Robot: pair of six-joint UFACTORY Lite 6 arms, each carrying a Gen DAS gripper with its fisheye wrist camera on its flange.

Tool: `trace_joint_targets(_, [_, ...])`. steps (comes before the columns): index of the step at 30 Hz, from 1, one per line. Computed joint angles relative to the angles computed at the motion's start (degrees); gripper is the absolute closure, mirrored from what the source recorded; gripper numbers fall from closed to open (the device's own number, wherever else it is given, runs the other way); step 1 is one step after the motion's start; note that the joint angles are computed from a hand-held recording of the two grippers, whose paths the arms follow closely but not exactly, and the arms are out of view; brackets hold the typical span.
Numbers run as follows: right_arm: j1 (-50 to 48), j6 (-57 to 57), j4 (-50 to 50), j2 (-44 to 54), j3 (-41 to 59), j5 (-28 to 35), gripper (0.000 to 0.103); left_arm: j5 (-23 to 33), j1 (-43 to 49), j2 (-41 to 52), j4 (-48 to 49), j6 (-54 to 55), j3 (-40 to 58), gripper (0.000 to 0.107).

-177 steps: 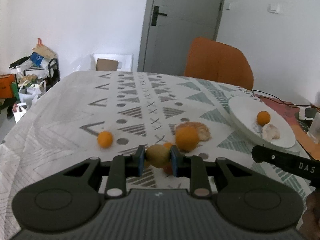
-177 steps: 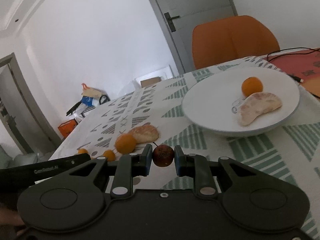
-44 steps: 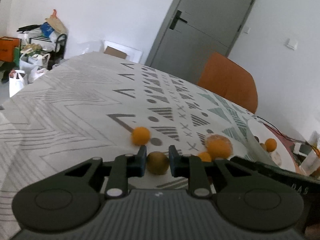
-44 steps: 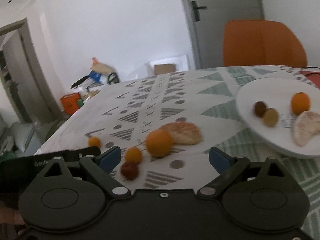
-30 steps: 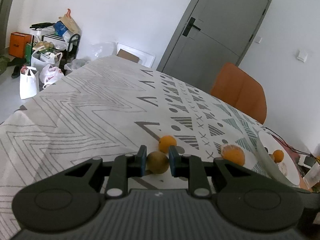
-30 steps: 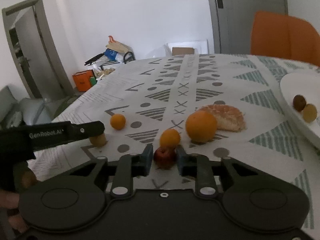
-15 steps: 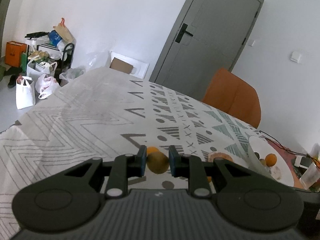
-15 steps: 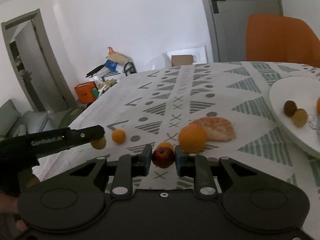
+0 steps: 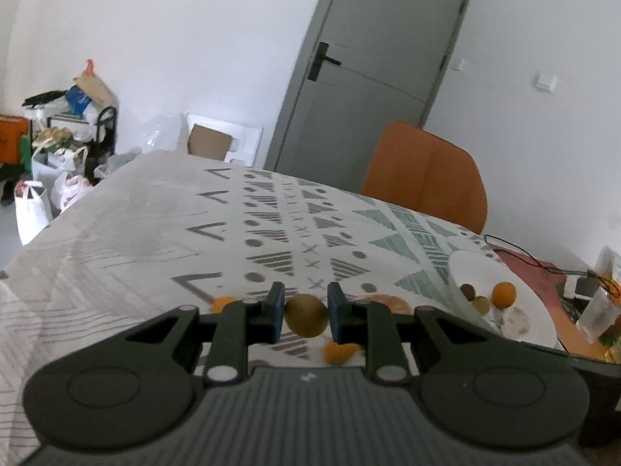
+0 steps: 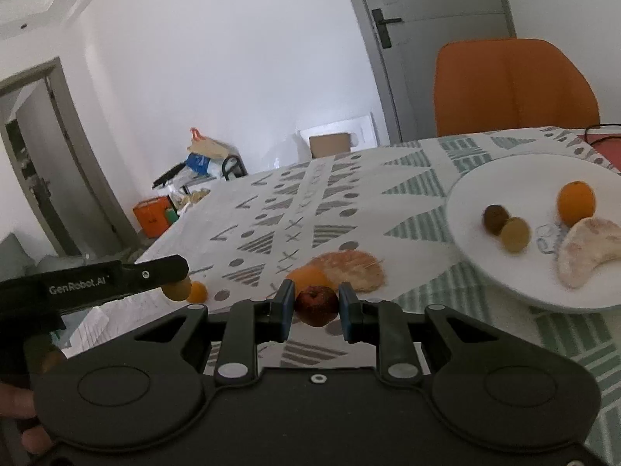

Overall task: Organize fruits
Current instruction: 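Carry both held fruits toward the white bowl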

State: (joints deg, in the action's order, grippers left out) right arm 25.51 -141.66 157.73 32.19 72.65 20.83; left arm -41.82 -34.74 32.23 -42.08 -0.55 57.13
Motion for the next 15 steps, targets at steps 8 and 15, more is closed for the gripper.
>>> trace_joint_targets(8, [-6.8, 2.7, -2.6, -3.6, -6.0, 5.2, 0.080, 3.9, -3.8, 5.6, -6.8, 11.7, 12.0, 0.085])
trace_joint_targets(15, [-12.9, 5.0, -4.5, -5.8, -9.8, 8.4, 0.080, 7.9, -5.8, 12.2, -12.8, 21.4, 24.1, 0.085])
